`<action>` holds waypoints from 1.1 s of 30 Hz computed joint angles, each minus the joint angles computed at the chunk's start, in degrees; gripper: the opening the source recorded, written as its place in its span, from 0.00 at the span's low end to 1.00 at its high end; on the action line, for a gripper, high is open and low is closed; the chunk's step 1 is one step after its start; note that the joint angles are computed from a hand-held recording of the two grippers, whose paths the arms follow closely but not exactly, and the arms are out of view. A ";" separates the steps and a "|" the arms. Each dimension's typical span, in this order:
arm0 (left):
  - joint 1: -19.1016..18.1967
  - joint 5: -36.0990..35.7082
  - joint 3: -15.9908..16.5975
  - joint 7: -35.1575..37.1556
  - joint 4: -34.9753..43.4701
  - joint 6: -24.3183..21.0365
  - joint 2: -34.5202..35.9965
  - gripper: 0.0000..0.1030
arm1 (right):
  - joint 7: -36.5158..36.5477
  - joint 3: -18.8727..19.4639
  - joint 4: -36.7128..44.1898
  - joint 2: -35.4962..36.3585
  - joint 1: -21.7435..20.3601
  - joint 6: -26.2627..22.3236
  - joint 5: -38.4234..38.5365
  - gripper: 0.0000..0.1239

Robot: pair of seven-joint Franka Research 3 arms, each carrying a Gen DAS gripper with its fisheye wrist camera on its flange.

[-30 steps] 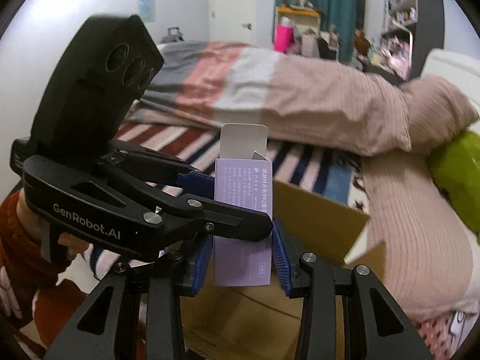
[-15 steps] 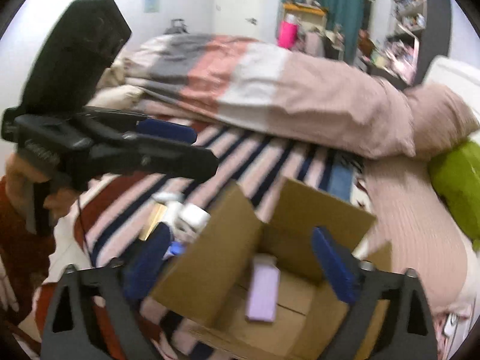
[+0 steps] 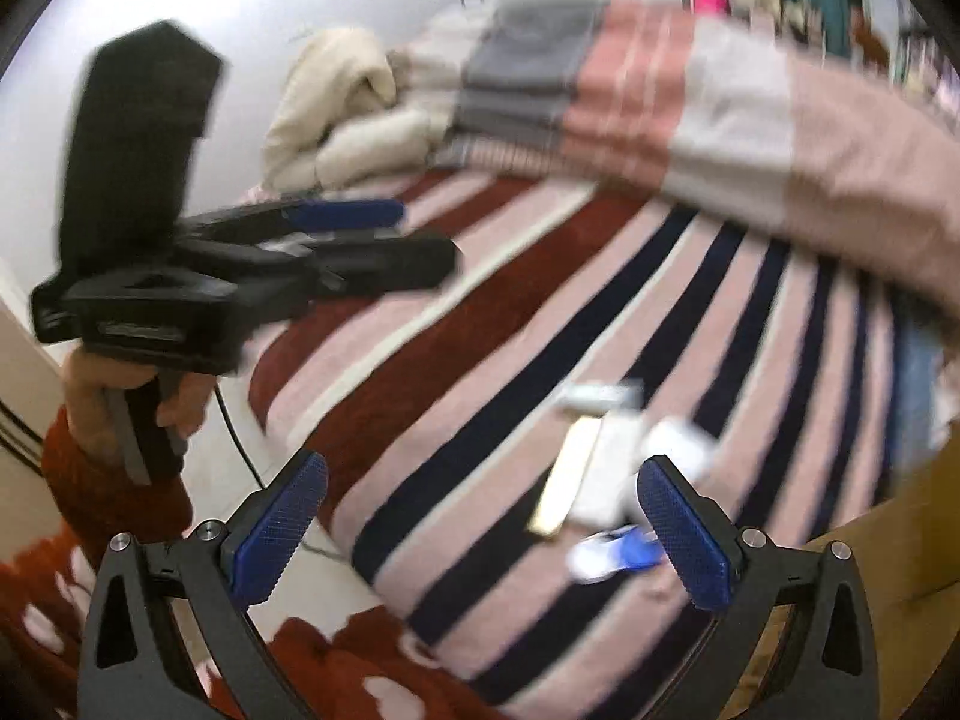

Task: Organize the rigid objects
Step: 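Move the right gripper back and grasp the gold tube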

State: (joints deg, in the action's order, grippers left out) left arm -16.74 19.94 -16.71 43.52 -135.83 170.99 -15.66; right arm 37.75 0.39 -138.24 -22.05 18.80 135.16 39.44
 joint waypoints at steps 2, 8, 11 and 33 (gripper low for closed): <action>0.54 0.14 0.36 -0.82 -3.66 2.04 -1.02 0.81 | 1.61 1.66 -0.46 3.36 -0.24 2.88 -1.89 0.66; -1.33 -3.31 3.60 1.59 -10.17 6.45 -0.79 0.81 | 6.61 3.67 -0.29 10.99 -0.31 7.14 -8.02 0.38; -3.13 -5.51 5.71 3.15 -11.86 9.30 0.16 0.81 | 9.88 4.72 -1.25 11.53 -0.40 11.65 -12.12 0.36; -8.54 -9.97 10.15 6.18 -11.93 13.28 2.37 0.82 | 19.45 5.08 1.40 16.23 0.05 14.14 -22.76 0.11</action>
